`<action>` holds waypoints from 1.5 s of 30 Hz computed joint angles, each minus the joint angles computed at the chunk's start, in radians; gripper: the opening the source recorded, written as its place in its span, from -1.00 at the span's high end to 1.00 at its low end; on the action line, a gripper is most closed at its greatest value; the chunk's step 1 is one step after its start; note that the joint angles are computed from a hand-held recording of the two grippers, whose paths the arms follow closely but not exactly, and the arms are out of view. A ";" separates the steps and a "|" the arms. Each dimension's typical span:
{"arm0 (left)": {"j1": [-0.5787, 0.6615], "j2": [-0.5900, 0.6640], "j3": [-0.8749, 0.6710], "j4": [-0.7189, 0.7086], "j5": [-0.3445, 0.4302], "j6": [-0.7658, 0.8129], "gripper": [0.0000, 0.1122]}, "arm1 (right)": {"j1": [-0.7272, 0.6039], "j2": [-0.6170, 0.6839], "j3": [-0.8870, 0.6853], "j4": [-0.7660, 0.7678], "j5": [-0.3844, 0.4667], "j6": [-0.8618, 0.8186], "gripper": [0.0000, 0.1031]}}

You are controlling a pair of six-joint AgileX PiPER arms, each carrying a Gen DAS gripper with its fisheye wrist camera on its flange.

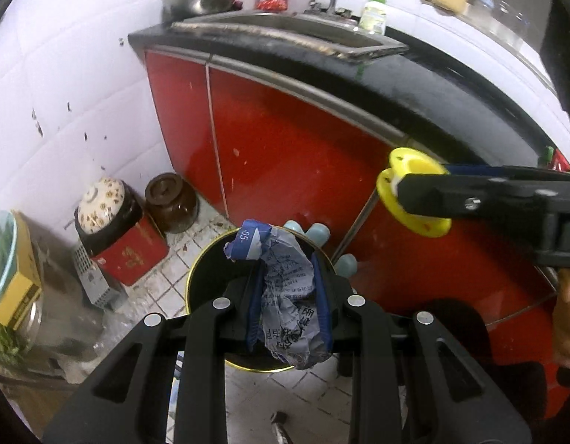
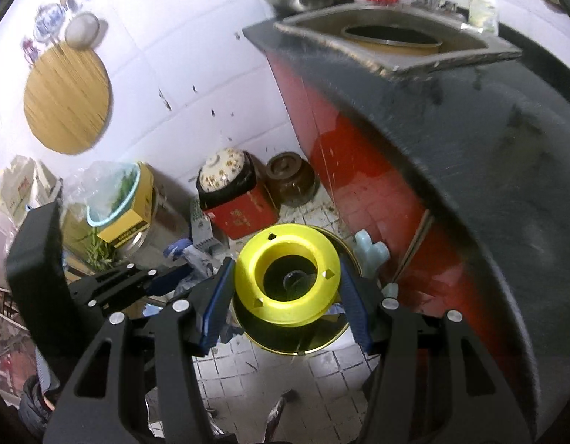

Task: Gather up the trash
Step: 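Carry wrapper and tape roll to the black bin and open both tools, then swing both tools back up over the countertop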

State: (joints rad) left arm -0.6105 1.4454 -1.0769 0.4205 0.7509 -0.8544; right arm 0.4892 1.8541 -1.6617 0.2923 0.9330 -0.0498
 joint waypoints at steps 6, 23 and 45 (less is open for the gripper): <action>0.035 0.021 0.054 -0.005 -0.071 -0.007 0.56 | 0.022 0.111 -0.068 -0.031 0.015 0.013 -0.06; 0.088 0.032 0.137 0.000 -0.178 -0.019 -0.41 | 0.011 0.235 -0.192 -0.016 0.053 0.021 -0.56; -0.215 0.115 -0.326 0.108 0.096 0.021 -0.66 | -0.232 -0.368 0.181 -0.074 0.033 -0.049 -0.74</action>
